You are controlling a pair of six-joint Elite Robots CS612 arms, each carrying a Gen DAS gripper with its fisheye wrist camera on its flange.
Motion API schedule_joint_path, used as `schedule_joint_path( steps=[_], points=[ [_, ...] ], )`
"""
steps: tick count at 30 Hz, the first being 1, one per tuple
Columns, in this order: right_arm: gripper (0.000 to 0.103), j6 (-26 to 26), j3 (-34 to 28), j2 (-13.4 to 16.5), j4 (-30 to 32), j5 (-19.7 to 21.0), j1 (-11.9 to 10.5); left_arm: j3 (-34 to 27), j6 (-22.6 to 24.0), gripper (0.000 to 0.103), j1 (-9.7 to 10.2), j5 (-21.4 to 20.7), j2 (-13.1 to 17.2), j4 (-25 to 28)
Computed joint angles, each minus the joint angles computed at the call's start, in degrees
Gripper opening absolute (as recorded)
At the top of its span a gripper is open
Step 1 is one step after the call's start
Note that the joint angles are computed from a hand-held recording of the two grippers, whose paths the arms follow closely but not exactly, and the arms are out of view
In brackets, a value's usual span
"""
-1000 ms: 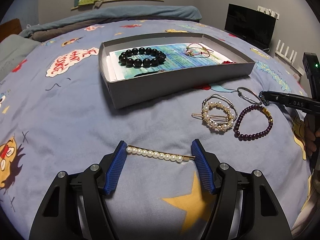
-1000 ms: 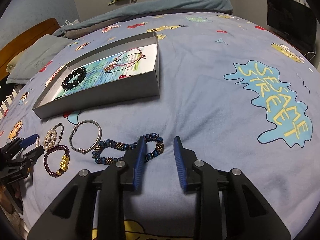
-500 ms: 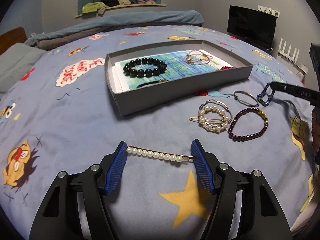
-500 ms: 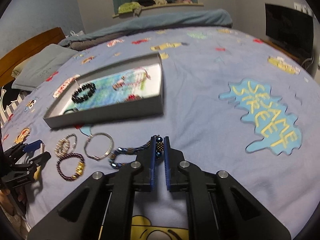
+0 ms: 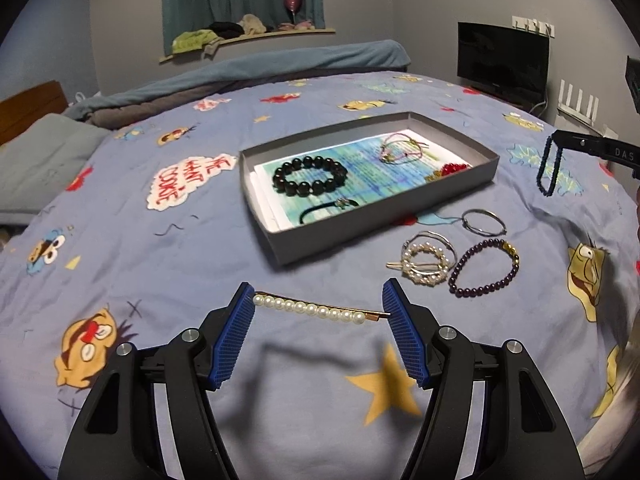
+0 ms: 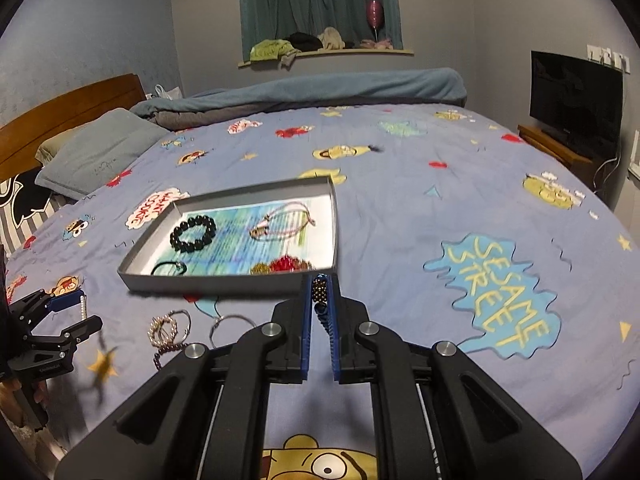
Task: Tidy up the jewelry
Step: 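Carry the pearl clip and blue bracelet into the gray tray and open both tools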
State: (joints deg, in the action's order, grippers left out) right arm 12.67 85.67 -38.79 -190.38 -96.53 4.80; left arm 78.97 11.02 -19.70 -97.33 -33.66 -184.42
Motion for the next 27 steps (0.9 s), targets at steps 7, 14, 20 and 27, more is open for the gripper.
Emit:
schedule_joint_path(
  steps=[7,14,20,27],
  points=[
    [0.007,-1.6,-1.5,0.1,-1.0,-0.7,0.1,-1.4,-1.3,0.067,0.64,-0.2,0.2,0.6],
    [0.007,-3.3,-5.2,1.5,-1.3,-0.9,0.4,-5.3,-2.0,0.067,0.67,-0.3,1.3,2.9],
    [0.007,-5.0,-10.1,3.4,-0.5,0.0,0.7,-9.3,-1.2,0.067,0.17,-1.0,2.6,4.9],
    [0.007,-6.1,-15.8,6.4,3.7,1.1,0.7,-14.5,1.5,0.067,-1.05,-2.0,5.0,9.7]
  ],
)
